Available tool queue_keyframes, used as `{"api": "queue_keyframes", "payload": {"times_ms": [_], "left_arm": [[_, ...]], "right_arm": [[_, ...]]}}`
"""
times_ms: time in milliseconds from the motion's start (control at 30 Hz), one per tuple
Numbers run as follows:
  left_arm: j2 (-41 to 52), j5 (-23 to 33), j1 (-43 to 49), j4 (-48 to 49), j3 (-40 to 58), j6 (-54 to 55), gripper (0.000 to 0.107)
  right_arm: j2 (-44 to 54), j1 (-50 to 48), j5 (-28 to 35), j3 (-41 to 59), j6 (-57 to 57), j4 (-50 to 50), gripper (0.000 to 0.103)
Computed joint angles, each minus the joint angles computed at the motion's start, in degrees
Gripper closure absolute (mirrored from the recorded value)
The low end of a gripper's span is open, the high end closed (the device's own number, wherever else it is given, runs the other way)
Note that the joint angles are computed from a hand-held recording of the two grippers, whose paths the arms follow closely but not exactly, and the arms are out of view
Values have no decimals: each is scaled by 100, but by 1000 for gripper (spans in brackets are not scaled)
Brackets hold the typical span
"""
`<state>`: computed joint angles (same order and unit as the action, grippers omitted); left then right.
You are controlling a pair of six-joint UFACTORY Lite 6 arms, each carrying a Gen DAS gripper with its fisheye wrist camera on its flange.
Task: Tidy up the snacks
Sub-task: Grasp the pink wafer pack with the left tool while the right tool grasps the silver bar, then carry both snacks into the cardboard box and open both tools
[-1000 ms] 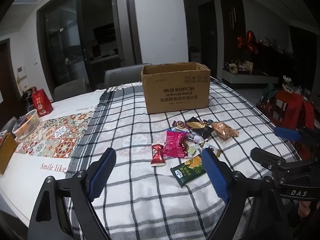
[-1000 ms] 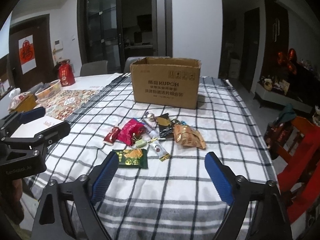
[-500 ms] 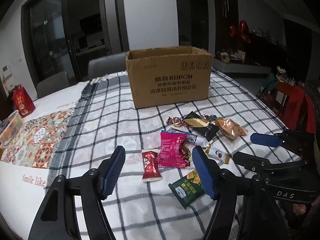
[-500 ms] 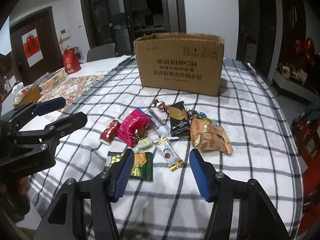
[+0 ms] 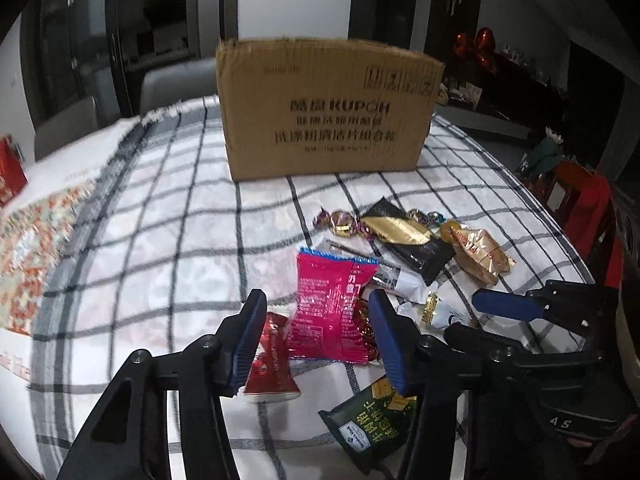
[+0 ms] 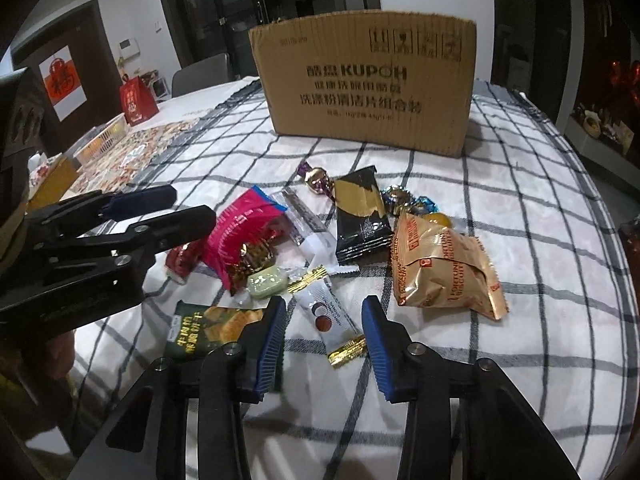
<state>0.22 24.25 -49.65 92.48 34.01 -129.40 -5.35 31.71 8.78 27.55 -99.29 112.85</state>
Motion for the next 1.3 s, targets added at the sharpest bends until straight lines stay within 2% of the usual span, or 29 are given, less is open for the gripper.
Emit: {"api": "queue_keyframes", "payload": {"times_ms": [100, 300, 367, 433, 700, 967, 1100, 1300], "left_arm": [[203, -167, 171, 420, 70, -345, 58], [558, -574, 535, 1380, 249, -1173, 62], [653, -733, 646, 1790, 286, -1564, 65], [743, -831, 698, 1972, 337, -1791, 67], [605, -732, 601, 1691, 253, -1565, 73], [-152, -207, 93, -33, 108, -22, 73], [-410, 161, -159, -988, 231, 870, 73], [-674, 707, -470, -1882, 512, 1810, 73]], "right_arm": [[248, -50, 143, 100, -397, 333, 66], [554, -103, 274, 219, -938, 799, 67], [611, -111, 279, 257, -967, 823, 72], [638, -92, 257, 278, -1048, 930, 74], [578, -90, 208, 249, -1252, 1157, 81], [-135, -188, 178, 90, 470, -428, 81], [-609, -200, 115, 43, 1637, -1498, 81], [-1266, -232, 8, 117, 3677, -3530, 81]]}}
